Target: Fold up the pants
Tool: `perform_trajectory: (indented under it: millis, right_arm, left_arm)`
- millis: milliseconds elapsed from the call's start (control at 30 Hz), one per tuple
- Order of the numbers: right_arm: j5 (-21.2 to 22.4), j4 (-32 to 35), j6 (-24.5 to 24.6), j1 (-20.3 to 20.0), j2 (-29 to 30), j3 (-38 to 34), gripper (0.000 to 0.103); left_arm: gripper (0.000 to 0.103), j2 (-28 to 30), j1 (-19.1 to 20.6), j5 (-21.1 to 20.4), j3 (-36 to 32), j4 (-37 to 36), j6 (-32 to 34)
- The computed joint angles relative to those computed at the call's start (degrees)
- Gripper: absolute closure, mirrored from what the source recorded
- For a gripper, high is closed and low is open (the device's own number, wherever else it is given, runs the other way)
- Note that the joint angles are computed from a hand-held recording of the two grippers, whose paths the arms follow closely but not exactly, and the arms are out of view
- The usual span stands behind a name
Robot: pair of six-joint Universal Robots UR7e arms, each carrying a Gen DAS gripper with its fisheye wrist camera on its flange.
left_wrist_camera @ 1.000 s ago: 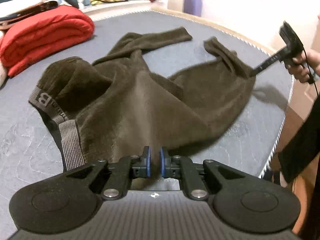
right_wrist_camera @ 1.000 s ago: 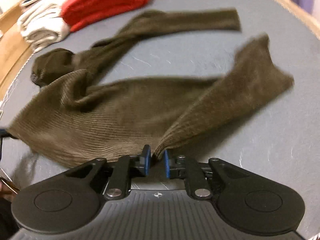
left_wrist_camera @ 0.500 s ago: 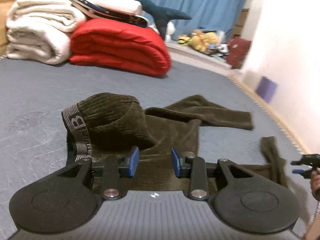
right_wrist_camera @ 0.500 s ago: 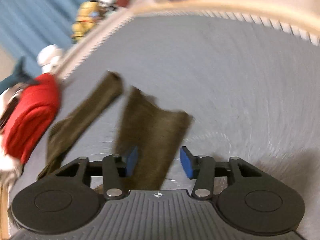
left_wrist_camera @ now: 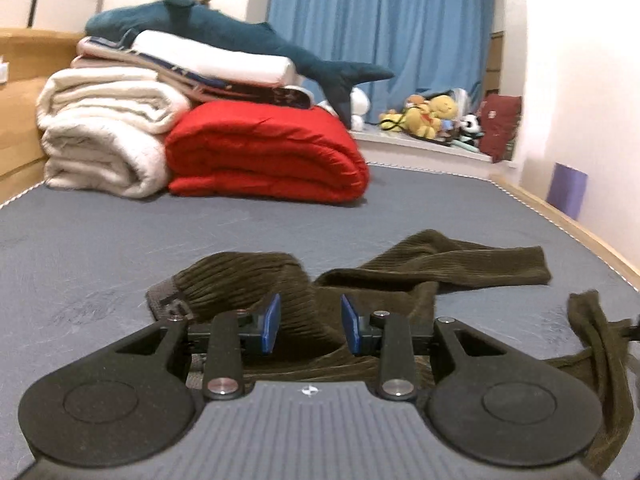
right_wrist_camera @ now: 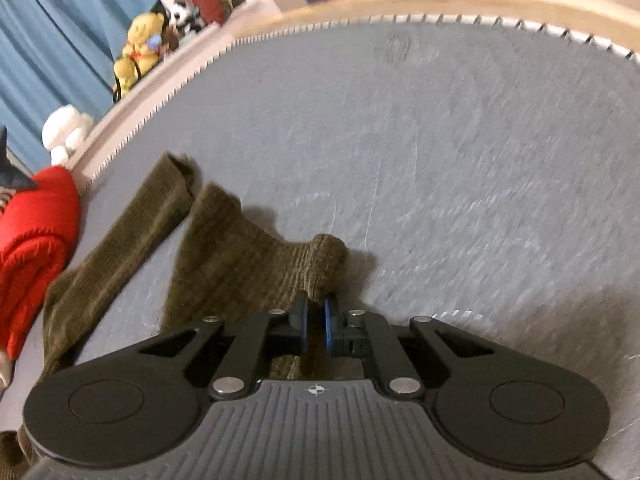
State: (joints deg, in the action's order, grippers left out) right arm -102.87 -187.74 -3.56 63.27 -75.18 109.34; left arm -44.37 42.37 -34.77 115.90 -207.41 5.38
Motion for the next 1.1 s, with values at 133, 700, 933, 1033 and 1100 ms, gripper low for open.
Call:
perform_trajectory:
  millis: [133,700,933,1033,1100]
  right_arm:
    - [-7.11,-6.17,-0.01,1.66,-2.52,1.45,0.096]
    - [-33.8,-9.79,8.02,0.93,-7.43,2.38,0.07]
    - [-22.91,-16.93,-0.63,4.43,-6.34,3.37,0.053]
    - [-17.83,-12.68,-0.1,4.82,-7.1,4.02,0.053]
    - [-16.33,-10.83,-0.37,5.34,-6.74,3.69,0.053]
  left_arm:
    - [0.065,-1.05,1.01,0.93,-0.01,4.04,-4.45]
    - [0.056,-11.11,7.26,-4.22,-0.08,40.86,-34.61]
    - [0.041,-15.6,11.11,-6.09,1.44,49.21,-42.15]
    - [0.037,-16.5,11.83,-4.92,1.77,52.28,-43.48]
    - [0.031,-16.57,12.52,-5.26,1.95,52.02,-42.89]
